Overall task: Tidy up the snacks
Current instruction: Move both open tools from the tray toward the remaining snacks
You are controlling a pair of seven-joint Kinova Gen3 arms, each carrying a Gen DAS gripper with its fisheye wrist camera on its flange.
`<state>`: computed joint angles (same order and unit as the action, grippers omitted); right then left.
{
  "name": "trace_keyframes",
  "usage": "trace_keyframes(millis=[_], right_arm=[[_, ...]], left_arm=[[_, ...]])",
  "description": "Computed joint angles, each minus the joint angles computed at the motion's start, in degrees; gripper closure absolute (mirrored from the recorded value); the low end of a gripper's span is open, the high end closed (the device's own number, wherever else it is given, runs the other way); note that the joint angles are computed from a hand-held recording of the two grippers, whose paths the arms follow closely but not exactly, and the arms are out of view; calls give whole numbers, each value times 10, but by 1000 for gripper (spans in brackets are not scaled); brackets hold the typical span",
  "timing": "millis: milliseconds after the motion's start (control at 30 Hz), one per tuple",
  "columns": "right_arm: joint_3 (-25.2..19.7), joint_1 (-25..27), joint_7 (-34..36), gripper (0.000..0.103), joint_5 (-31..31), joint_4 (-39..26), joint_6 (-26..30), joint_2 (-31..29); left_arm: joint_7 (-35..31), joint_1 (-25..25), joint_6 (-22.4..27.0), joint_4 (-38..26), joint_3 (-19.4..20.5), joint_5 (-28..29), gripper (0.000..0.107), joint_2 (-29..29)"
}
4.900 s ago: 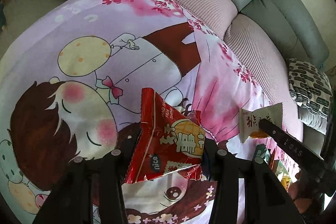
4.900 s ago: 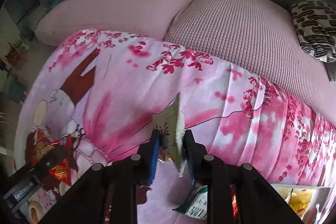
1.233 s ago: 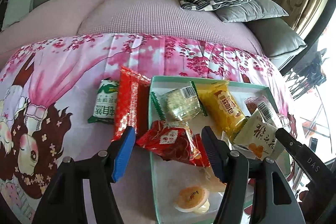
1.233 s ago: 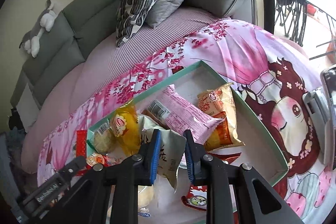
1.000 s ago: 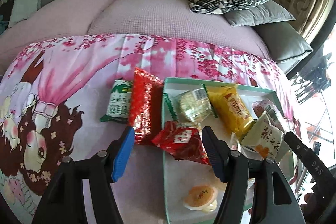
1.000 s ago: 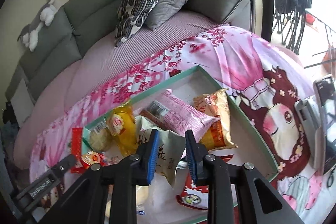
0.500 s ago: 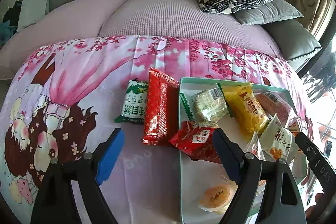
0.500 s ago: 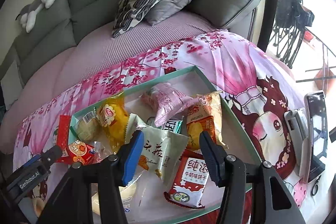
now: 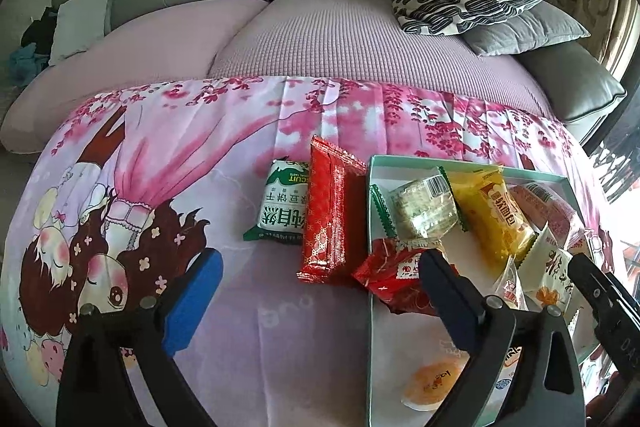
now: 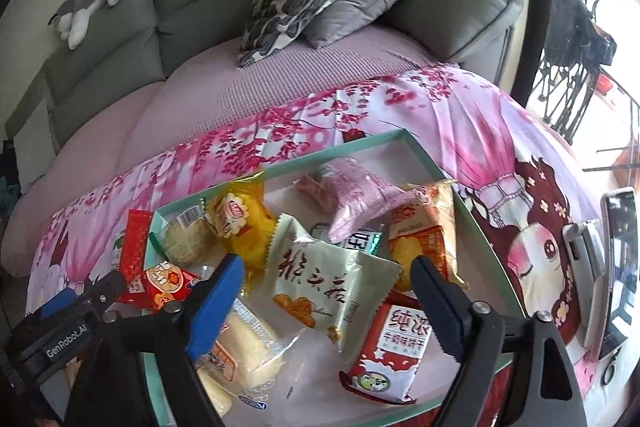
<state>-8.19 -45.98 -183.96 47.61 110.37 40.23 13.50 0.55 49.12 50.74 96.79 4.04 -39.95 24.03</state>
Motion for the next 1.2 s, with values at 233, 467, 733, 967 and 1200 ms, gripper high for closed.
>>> trace_keyframes(millis=[233,467,733,967,1200], right_arm=[[2,1,-3,0,2,1,-11,2],[4,-2,-12,0,9,5,-11,2],[9,-16,-60,0,51,12,-15,-3],[-2,-24,-116,0,115,10,-53,4],[3,-41,-77,0,100,-23,-84,35]], left_arm=[[14,1,0,2,-3,1,9,1],[45,2,0,10,-6,-10,8,-3],[69,-4,-10,32,-5,-14,8,-19],[147,-7,20,68,-7,-47,8,-48],[195,-54,33,113,11,-58,8,-75]])
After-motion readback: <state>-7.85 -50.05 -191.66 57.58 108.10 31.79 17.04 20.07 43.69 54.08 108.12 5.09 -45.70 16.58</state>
